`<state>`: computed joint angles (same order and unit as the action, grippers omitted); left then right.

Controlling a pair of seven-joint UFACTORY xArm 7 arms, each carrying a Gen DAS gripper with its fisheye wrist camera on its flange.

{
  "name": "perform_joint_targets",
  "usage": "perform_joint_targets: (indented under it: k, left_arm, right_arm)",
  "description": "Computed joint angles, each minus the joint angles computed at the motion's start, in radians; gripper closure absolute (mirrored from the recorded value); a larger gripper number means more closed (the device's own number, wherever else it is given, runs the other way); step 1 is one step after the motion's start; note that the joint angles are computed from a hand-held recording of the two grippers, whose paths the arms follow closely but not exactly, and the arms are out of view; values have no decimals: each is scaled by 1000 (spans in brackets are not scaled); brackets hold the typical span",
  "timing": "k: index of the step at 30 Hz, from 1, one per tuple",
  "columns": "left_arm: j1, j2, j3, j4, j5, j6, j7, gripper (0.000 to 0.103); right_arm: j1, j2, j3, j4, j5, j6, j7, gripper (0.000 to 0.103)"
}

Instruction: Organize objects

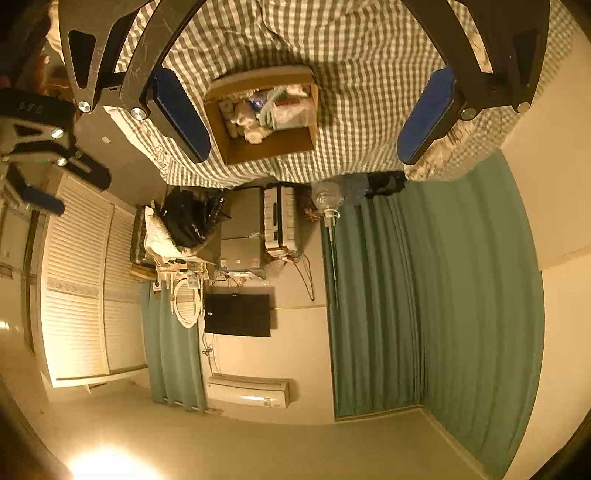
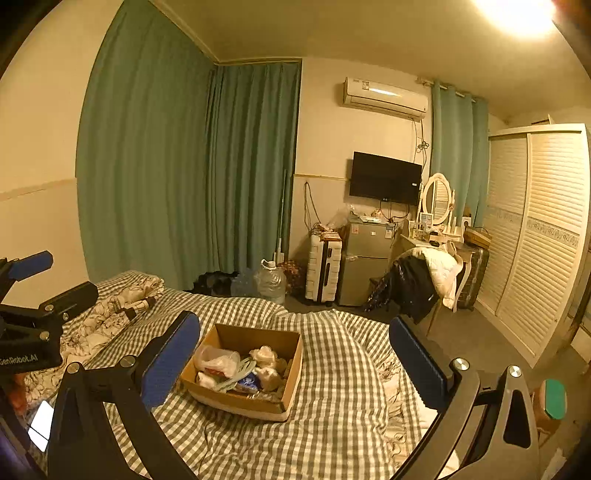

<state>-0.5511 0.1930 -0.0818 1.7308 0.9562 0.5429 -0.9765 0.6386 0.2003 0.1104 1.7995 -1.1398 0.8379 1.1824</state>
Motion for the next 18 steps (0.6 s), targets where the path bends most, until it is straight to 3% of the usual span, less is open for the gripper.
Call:
perform_joint_targets:
  k: [7, 10, 13, 18]
  left_arm:
    - [-16, 58, 61, -55, 287, -68, -459, 0]
    - [-28, 130, 82, -28, 379, -62, -570, 0]
    - [-41, 197, 98, -14, 397, -48, -567, 0]
    - [-25, 272, 111, 1, 264, -102, -469, 0]
  right_arm:
    - [5, 90, -32, -31, -29, -10, 110, 0]
    - [12, 140, -64, -28, -57, -28, 143, 0]
    - [22, 201, -95, -2, -54, -24, 160, 0]
    - [17, 247, -136, -11, -42, -87, 208, 0]
